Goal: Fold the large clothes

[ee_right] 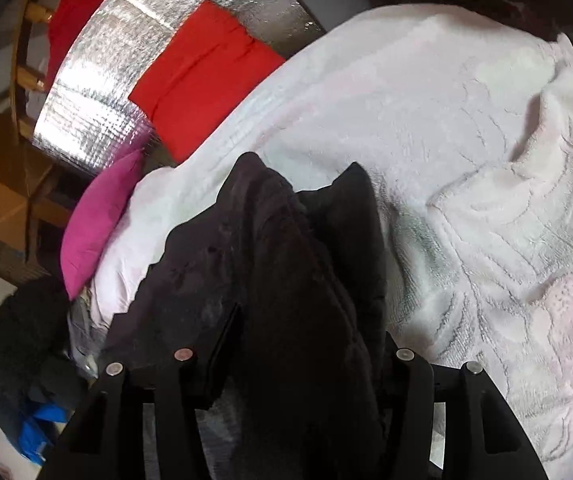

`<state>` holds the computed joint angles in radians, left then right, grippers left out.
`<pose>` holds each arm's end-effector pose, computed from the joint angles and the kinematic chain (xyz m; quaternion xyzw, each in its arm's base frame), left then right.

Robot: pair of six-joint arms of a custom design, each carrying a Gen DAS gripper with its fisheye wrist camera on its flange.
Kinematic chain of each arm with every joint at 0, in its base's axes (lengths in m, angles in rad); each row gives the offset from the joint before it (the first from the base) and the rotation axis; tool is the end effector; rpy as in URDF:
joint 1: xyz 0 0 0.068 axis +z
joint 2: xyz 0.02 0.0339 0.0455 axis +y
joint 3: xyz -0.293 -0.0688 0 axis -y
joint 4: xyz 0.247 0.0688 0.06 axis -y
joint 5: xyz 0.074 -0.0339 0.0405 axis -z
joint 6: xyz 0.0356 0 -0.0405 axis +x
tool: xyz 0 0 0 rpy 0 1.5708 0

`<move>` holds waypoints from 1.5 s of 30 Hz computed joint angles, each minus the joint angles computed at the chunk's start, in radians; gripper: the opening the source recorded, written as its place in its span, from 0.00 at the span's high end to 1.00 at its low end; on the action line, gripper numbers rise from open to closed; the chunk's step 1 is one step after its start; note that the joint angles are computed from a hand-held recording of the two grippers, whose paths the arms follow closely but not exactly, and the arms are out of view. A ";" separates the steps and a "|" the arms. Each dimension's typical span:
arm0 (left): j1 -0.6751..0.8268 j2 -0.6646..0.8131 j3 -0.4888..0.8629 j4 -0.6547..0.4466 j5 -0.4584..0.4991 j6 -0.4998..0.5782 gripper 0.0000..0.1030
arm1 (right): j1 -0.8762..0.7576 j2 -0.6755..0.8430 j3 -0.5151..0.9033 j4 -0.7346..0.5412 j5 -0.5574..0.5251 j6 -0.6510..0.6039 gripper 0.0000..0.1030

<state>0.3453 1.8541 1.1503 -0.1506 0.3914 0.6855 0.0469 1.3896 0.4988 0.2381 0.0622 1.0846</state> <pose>0.3803 0.1224 0.2001 0.2227 0.8939 0.0110 0.3890 0.2560 0.0098 0.1808 0.4563 0.7713 0.2139 0.3888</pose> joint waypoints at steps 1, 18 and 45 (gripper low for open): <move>0.009 0.010 0.031 -0.033 0.016 0.000 0.26 | -0.013 -0.004 -0.001 -0.003 -0.015 0.006 0.44; 0.013 0.294 0.518 -0.435 0.258 -0.192 0.19 | -0.189 0.046 0.054 0.131 -0.150 -0.028 0.31; -0.059 -0.030 -0.027 0.152 0.043 -0.145 0.28 | 0.071 0.005 0.205 -0.244 0.302 -0.188 0.30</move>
<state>0.2862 1.8241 1.1234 0.0018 0.4349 0.5402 0.1176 1.3944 0.7039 -0.0060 0.3640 0.8967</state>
